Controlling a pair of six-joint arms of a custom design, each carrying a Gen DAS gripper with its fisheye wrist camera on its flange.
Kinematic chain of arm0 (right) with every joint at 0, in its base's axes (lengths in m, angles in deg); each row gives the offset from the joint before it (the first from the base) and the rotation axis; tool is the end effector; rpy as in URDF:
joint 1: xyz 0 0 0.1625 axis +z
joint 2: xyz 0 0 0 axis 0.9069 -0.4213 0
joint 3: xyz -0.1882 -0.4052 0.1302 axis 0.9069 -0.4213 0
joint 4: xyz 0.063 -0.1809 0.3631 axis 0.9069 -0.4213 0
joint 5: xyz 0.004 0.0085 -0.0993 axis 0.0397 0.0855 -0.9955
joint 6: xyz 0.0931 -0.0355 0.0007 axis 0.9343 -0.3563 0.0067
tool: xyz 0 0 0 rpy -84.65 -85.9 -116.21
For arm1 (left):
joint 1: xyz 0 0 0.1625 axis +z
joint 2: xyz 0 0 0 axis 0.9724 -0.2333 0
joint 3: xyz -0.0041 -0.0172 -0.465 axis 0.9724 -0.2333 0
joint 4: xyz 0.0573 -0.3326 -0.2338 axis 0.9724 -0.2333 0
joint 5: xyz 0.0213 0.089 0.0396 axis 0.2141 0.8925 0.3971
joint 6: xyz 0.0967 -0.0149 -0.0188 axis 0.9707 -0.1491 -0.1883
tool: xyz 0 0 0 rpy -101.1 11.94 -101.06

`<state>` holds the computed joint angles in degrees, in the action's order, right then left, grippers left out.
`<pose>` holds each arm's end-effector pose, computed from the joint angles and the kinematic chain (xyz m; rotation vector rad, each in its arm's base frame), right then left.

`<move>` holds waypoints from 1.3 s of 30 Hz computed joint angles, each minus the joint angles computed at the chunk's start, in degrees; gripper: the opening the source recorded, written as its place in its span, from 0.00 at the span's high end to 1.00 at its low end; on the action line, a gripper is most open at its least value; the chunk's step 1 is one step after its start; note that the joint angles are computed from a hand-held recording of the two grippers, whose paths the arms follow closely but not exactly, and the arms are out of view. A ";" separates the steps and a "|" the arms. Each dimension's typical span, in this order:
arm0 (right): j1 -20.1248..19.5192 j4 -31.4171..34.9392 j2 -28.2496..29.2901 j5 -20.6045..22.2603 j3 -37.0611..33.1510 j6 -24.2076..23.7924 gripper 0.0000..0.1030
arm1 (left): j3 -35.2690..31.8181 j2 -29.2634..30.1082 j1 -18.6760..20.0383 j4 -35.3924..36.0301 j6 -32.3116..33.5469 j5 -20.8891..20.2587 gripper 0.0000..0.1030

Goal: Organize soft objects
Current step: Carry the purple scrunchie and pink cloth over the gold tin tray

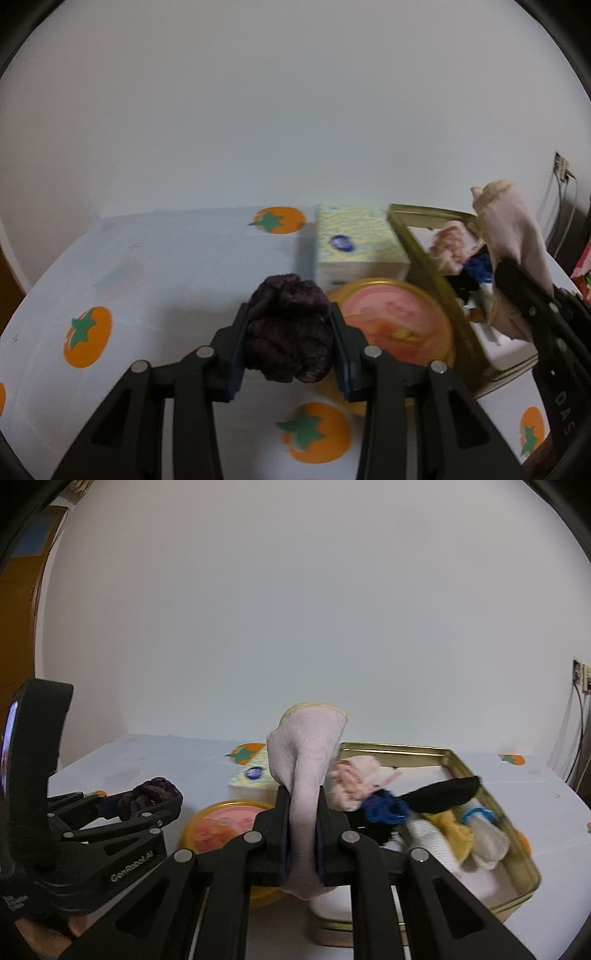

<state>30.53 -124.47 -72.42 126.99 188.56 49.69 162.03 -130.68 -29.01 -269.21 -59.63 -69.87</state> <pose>0.1146 -0.3553 0.2490 0.1933 -1.7389 1.5195 -0.2778 -0.5786 0.1047 1.1108 2.3273 -0.9313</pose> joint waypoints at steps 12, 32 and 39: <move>-6.97 3.60 -9.89 -2.11 2.10 1.26 0.88 | -0.62 2.98 -4.50 0.69 0.23 -2.45 0.63; -16.87 13.01 -18.54 -7.53 -0.54 6.20 0.88 | -7.33 10.20 -8.44 4.95 -1.55 -5.74 0.63; -19.49 17.92 -18.78 -9.16 -4.17 8.56 0.88 | -10.20 11.90 -9.01 7.85 -3.06 -5.84 0.63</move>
